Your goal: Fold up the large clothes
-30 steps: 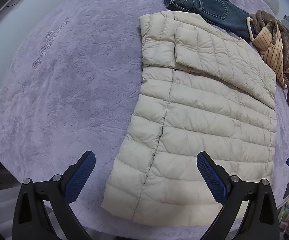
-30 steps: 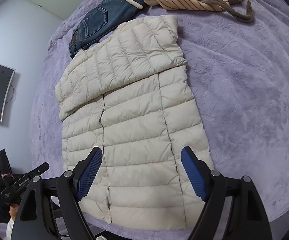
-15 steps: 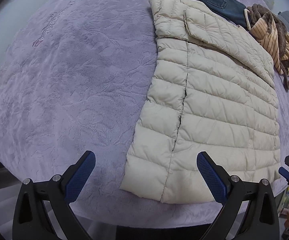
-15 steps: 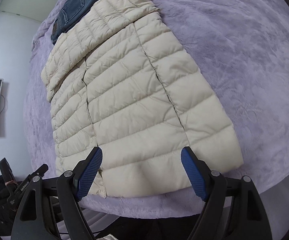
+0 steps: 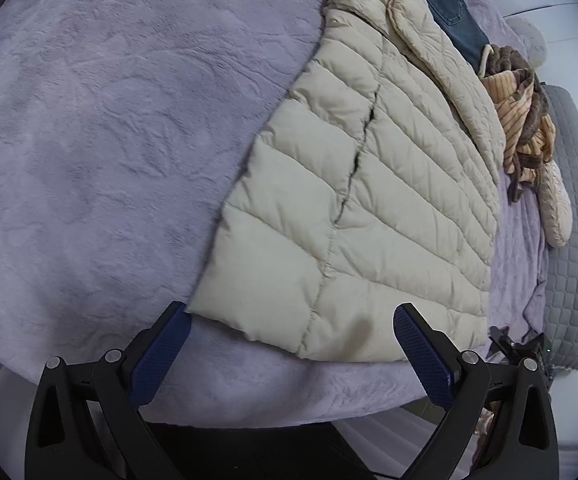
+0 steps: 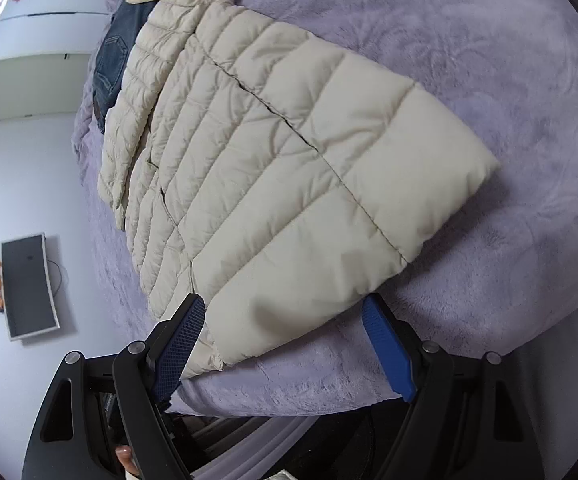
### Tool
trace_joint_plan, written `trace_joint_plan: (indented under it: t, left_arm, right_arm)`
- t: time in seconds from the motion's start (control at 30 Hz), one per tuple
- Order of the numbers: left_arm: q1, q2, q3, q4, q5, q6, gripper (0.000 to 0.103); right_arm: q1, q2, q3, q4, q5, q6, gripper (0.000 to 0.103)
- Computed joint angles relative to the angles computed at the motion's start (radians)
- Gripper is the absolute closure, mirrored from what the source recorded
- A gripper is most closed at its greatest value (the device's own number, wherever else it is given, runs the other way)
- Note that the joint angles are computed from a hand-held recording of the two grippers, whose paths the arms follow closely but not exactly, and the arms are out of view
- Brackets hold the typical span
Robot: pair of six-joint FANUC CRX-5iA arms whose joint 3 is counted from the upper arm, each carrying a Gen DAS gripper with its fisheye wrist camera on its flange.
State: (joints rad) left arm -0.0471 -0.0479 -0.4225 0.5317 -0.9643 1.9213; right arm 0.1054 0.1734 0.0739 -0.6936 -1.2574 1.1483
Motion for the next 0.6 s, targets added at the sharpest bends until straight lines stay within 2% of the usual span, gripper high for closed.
trace_joint_plan:
  t: [0.1, 0.33, 0.37, 0.4, 0.43, 0.47, 0.5, 0.57, 0.6]
  left_arm:
    - [-0.027, 0.021, -0.018, 0.074, 0.05, -0.042, 0.001]
    - [-0.039, 0.066, 0.011, 0.093, 0.108, -0.001, 0.003]
    - [-0.038, 0.075, 0.023, 0.08, 0.109, 0.017, 0.018]
    - [-0.034, 0.082, 0.033, 0.072, 0.096, 0.025, 0.04]
    - [-0.028, 0.091, 0.038, 0.075, 0.081, 0.025, 0.053]
    - [-0.024, 0.096, 0.028, 0.097, 0.082, 0.014, 0.079]
    - [-0.019, 0.094, 0.008, 0.14, 0.092, -0.011, 0.086]
    - [-0.012, 0.078, -0.012, 0.177, 0.108, -0.029, 0.089]
    - [-0.011, 0.071, -0.012, 0.188, 0.111, -0.04, 0.089]
  right_arm:
    - [-0.019, 0.0, -0.035, -0.052, 0.033, -0.014, 0.02]
    - [-0.054, 0.004, -0.053, -0.155, 0.131, 0.003, 0.02]
    - [-0.054, 0.011, -0.045, -0.154, 0.13, -0.008, 0.02]
    - [-0.053, 0.017, -0.039, -0.156, 0.128, -0.019, 0.02]
    - [-0.057, 0.022, -0.034, -0.164, 0.121, -0.022, 0.02]
    - [-0.062, 0.026, -0.029, -0.173, 0.114, -0.018, 0.023]
    - [-0.067, 0.028, -0.024, -0.181, 0.107, -0.014, 0.029]
    - [-0.089, 0.043, -0.007, -0.205, 0.076, 0.005, 0.08]
    - [-0.103, 0.053, 0.002, -0.227, 0.056, 0.015, 0.087]
